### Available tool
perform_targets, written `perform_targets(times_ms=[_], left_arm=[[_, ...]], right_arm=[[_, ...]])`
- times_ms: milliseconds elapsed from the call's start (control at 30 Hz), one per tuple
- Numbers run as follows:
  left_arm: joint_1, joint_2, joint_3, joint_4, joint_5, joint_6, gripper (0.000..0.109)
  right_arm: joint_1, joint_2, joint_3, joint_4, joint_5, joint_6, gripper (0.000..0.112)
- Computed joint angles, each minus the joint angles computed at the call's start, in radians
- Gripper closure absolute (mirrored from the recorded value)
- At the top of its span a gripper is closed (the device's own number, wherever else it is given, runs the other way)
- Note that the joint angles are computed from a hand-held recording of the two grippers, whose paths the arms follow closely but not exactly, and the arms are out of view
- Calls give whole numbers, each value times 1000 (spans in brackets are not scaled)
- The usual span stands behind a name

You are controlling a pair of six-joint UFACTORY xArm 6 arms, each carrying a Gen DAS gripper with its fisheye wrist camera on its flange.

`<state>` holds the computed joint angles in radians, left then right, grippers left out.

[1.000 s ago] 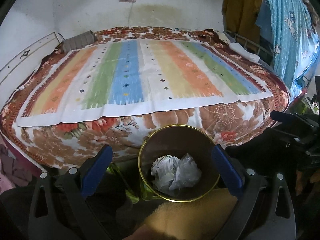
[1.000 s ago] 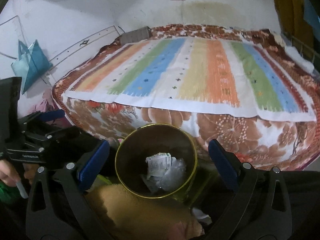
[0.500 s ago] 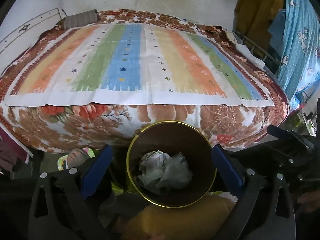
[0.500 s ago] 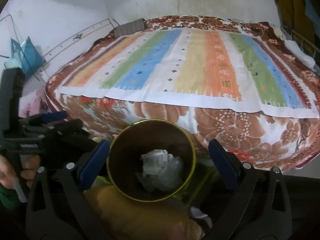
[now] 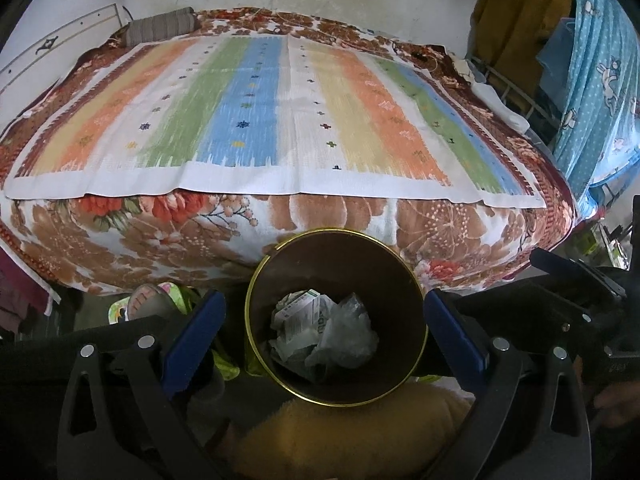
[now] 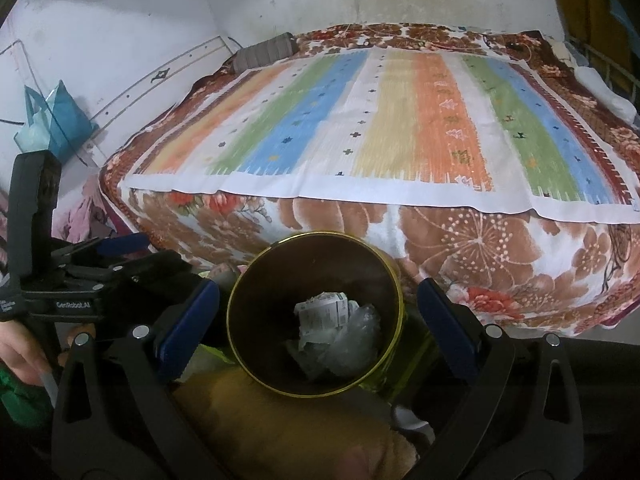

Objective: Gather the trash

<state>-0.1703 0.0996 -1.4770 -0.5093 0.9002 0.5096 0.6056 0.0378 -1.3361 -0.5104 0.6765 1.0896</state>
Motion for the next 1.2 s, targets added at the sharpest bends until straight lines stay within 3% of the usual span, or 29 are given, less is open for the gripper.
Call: perform_targets(times_ms=[1200], left_arm=[[13, 19, -17, 22, 29, -38, 11]], right_arm=[[6, -3, 1, 24, 0, -6, 18]])
